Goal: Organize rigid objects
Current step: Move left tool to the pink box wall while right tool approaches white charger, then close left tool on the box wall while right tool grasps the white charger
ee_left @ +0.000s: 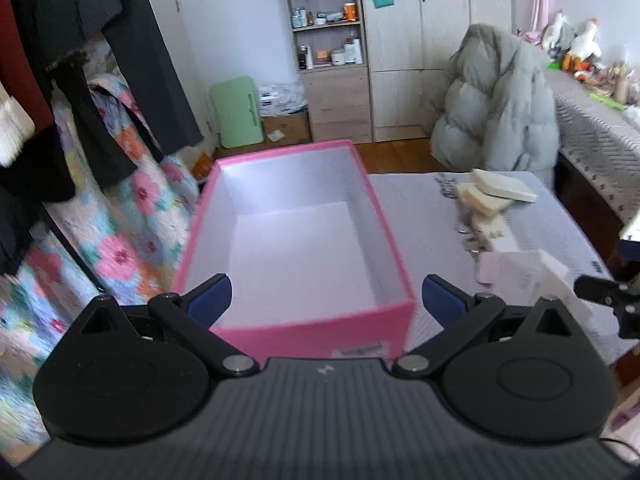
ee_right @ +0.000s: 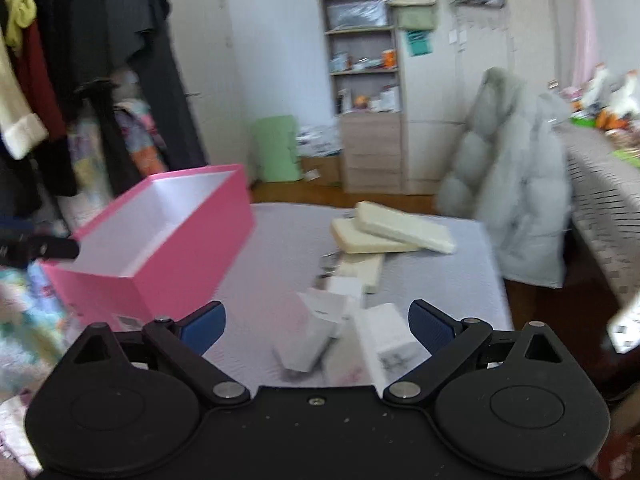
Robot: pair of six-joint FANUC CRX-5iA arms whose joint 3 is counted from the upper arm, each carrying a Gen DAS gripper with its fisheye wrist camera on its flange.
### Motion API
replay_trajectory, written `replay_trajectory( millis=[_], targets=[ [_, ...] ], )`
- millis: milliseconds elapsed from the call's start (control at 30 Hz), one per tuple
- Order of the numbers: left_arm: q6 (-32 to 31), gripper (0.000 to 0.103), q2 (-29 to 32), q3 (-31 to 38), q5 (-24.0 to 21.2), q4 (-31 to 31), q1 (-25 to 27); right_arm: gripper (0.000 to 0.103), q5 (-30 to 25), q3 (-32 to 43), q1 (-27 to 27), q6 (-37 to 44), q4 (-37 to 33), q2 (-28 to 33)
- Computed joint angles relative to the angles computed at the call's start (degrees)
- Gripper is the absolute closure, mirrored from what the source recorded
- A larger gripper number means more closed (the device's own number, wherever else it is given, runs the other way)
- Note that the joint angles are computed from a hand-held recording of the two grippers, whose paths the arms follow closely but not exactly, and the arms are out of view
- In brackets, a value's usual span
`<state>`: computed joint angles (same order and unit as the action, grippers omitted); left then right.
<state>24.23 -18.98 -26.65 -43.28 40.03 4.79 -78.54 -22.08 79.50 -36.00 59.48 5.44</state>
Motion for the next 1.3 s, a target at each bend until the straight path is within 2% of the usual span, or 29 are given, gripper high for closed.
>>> replay_trajectory(
  millis=[100, 167, 233, 300, 367, 433, 500, 567, 633, 733, 800, 833, 933, 967, 1033, 1167, 1233, 1300],
  targets=[
    [2.79, 0.002, 1.84, 4.90, -0.47, -9.64, -1.32, 0.010, 7.31, -3.08, -1.98, 0.93, 0.71, -2.65],
    [6.83, 0.003, 3.26, 8.26, -2.04, -14.57, -1.86, 0.014, 13.59, -5.09, -3.62, 0.51, 1.10, -4.28],
    [10.40, 0.003, 5.51, 12.46, -5.49, -17.50, -1.96, 0.017, 18.91, -6.13, -5.48, -0.11, -0.24, -5.22],
    [11.97, 0.004, 6.98, 14.92, -6.73, -18.45, -1.84, 0.023, 23.38, -6.74, -7.35, -0.43, -2.14, -5.60],
    [10.51, 0.004, 7.42, 15.31, -4.63, -18.32, -1.85, 0.030, 26.18, -7.21, -8.55, -1.55, -3.48, -5.77],
    [13.87, 0.004, 8.43, 16.95, -1.70, -22.88, -2.82, 0.033, 27.95, -7.87, -9.29, -3.32, -3.31, -5.69],
    [17.52, 0.007, 10.27, 19.38, -0.78, -26.74, -3.55, 0.035, 27.90, -7.93, -9.57, -5.53, -3.48, -5.05],
    [18.31, 0.007, 12.82, 21.55, -1.47, -26.15, -3.25, 0.041, 26.97, -7.92, -9.90, -7.49, -2.15, -3.91],
    [18.96, 0.007, 15.16, 22.92, -0.98, -26.28, -3.20, 0.041, 26.11, -7.75, -10.28, -9.02, -0.38, -2.95],
    [20.45, 0.007, 18.58, 25.19, 0.21, -29.71, -3.47, 0.041, 23.47, -5.79, -10.53, -8.58, -0.13, -0.78],
    [20.54, 0.008, 20.56, 26.99, -0.82, -31.10, -3.32, 0.055, 20.48, -3.59, -10.36, -7.15, -1.07, 1.41],
    [21.01, 0.009, 22.08, 28.67, -2.00, -31.86, -3.42, 0.065, 17.79, -2.25, -10.13, -6.40, -2.41, 2.43],
    [20.40, 0.013, 25.11, 30.80, -0.32, -30.37, -3.19, 0.064, 15.88, -1.50, -10.55, -5.83, -0.91, 3.92],
    [20.05, 0.016, 25.95, 31.24, 0.13, -29.60, -3.02, 0.065, 15.75, -1.09, -10.75, -4.55, -0.86, 4.20],
    [20.10, 0.036, 27.99, 33.05, -1.51, -28.64, -2.62, 0.065, 16.16, -0.89, -11.29, -3.49, -0.73, 4.15],
    [18.28, 0.055, 32.00, 35.68, -6.28, -23.86, -1.15, 0.067, 17.28, -0.84, -12.21, -2.89, -0.32, 3.92],
    [18.35, 0.079, 33.76, 36.84, -7.76, -22.64, -0.65, 0.069, 18.59, -0.72, -12.84, -2.91, -0.11, 3.86],
    [17.61, 0.083, 35.08, 37.02, -7.85, -20.92, -0.21, 0.071, 19.54, -0.42, -13.23, -2.41, -0.27, 3.90]
  ],
)
